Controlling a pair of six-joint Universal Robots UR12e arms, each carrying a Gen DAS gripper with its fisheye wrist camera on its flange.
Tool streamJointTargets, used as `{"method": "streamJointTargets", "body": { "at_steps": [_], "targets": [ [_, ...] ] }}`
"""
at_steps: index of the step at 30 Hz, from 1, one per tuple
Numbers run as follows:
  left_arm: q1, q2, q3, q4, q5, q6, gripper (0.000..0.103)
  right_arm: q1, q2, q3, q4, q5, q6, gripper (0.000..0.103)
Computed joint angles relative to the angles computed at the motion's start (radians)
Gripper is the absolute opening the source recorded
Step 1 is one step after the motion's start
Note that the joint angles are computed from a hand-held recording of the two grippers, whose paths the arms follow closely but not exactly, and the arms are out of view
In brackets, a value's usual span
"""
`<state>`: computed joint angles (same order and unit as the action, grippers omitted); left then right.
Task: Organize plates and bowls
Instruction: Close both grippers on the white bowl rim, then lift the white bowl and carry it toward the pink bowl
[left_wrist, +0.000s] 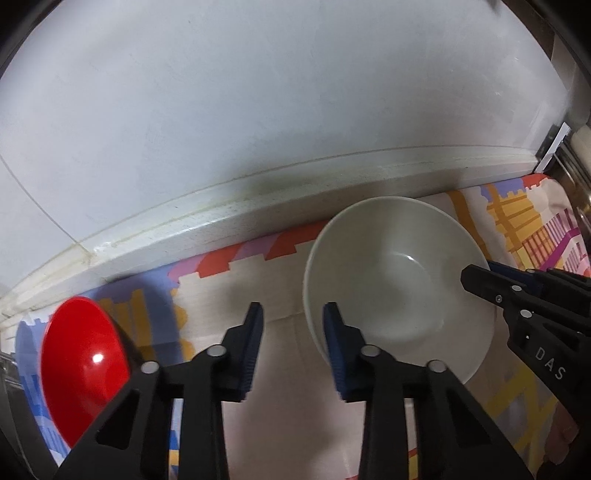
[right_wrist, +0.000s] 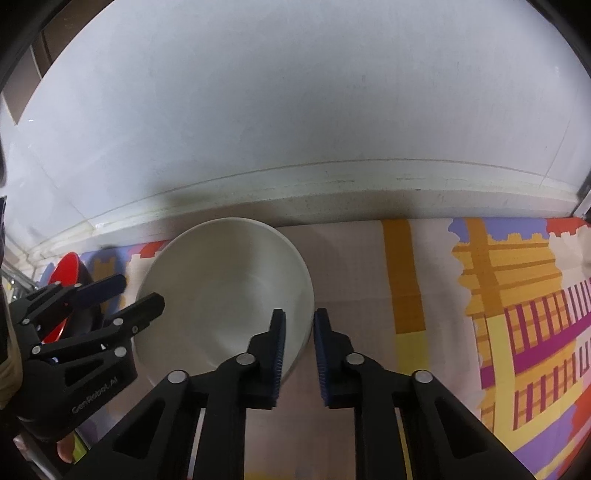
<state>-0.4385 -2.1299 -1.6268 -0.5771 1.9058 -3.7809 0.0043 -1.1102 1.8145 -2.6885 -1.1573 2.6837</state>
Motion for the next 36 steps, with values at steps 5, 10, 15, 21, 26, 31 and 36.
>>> {"method": "streamJointTargets", "body": {
  "at_steps": [5,10,15,21,26,31,36],
  "targets": [
    [-0.001,-0.009,0.011,0.002,-0.025,0.01,0.012,0.0,0.002,0.0,-0.001,0.004,0.011,0.011],
    [-0.011,-0.007,0.017,-0.011,0.004,0.0,0.011,0.0,-0.001,-0.001,0.005,0.007,0.024,0.01],
    [-0.023,0.01,0.009,-0.008,0.022,-0.009,0.011,-0.012,-0.019,0.007,0.026,0.018,0.023,0.01],
    [-0.044,0.047,-0.019,0.017,0.028,-0.029,0.011,-0.026,-0.062,0.036,0.034,0.03,0.025,0.01],
    [-0.069,0.076,-0.044,0.043,0.034,-0.053,0.011,-0.048,-0.109,0.07,0.046,0.047,0.025,0.01],
    [-0.102,0.092,-0.059,0.077,0.066,-0.074,0.011,-0.068,-0.157,0.108,0.034,0.056,0.021,0.01],
    [-0.135,0.113,-0.078,0.097,0.092,-0.099,0.011,-0.094,-0.209,0.161,0.036,0.074,0.017,0.01]
  ]
}}
